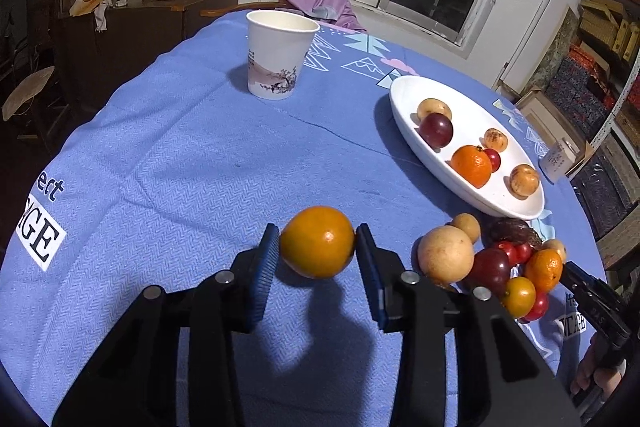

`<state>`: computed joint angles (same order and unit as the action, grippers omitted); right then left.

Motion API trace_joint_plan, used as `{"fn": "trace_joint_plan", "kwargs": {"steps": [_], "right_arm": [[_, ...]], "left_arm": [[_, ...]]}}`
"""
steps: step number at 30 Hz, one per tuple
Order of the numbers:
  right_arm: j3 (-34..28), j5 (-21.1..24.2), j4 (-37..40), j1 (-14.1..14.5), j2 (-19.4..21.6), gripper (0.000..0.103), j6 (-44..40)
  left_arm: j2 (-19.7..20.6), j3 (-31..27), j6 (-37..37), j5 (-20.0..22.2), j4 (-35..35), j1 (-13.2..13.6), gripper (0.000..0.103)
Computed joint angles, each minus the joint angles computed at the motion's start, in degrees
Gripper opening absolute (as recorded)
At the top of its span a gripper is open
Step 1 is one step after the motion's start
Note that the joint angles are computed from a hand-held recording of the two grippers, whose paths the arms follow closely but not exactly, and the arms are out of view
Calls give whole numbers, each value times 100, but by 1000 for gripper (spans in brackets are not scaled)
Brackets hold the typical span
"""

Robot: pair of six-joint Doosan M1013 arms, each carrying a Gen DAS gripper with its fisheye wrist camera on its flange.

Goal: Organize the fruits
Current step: 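Grasp the orange round fruit with the left tool while the right tool grasps a pale brown pear, then carry both fruits over the white plate and open both tools to release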

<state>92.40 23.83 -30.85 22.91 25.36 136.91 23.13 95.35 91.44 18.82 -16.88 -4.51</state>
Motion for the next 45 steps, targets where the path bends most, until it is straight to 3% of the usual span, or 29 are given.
{"fn": "trace_joint_plan", "kwargs": {"steps": [2, 5, 10, 15, 18, 24, 27, 30, 32, 34, 39, 45], "right_arm": [[-112, 219, -701, 99, 89, 42, 454], [-218, 265, -731, 84, 158, 43, 454], [-286, 34, 327, -102, 200, 51, -257], [-404, -39, 1831, -280, 282, 51, -1357], [-353, -162, 2670, -348, 266, 44, -1969], [-186, -303, 1708, -248, 155, 44, -1034], [-27, -597, 938, -207, 13, 44, -300], [136, -954, 423, -201, -163, 44, 265], [83, -1077, 864, -240, -212, 44, -193], [-73, -1057, 1322, -275, -209, 44, -706], [-718, -636, 2340, -258, 67, 44, -2221], [-1373, -19, 3153, -187, 604, 44, -3426]], "left_arm": [[10, -11, -76, 34, 91, -9, 39], [15, -15, -110, 48, 134, -13, 39], [40, -29, -554, 53, 615, -54, 39], [60, -52, -548, 79, 663, -67, 39], [67, -71, -333, 139, 485, -66, 39], [56, -50, -122, 99, 405, -100, 39], [0, 8, 145, -31, 118, -87, 39], [-32, -30, 942, 69, -910, 6, 39], [14, -240, 1058, 348, -1025, 13, 39], [64, -517, 672, 415, -507, -82, 39], [350, -1379, 426, 744, -13, -325, 39], [1365, -3081, -180, 1789, 854, -670, 39]]}}
